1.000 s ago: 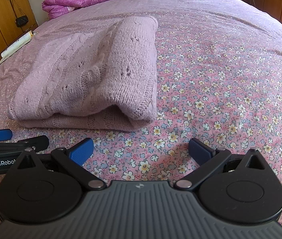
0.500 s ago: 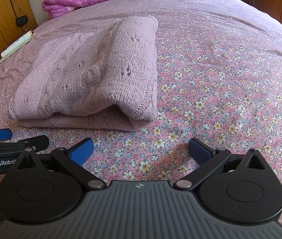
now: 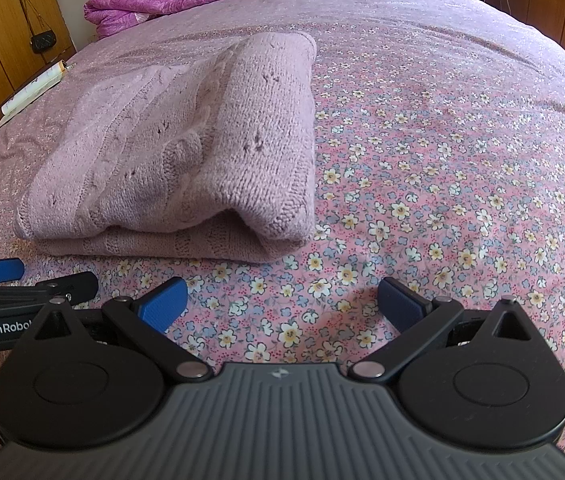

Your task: Fold small clothes

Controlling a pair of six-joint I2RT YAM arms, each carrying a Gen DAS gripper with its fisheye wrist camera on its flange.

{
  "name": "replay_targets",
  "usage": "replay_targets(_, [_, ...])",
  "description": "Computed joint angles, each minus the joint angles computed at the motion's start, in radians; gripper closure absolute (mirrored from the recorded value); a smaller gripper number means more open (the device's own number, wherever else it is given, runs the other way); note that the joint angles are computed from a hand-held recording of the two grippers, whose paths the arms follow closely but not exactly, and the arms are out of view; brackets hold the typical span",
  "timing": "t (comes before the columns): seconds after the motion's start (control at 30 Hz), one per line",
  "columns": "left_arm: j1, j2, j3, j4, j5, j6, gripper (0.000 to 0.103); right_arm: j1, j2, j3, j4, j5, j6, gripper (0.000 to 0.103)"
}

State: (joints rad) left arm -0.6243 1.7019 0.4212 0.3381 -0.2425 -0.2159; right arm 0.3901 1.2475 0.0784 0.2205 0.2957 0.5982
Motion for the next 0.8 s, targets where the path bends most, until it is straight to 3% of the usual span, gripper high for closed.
replay_targets(0.8, [0.002, 0.004, -0.001, 0.007, 0.002, 0.002, 0.012, -0.007, 0.013, -0.003, 0.016, -0.002, -0.008, 0.0])
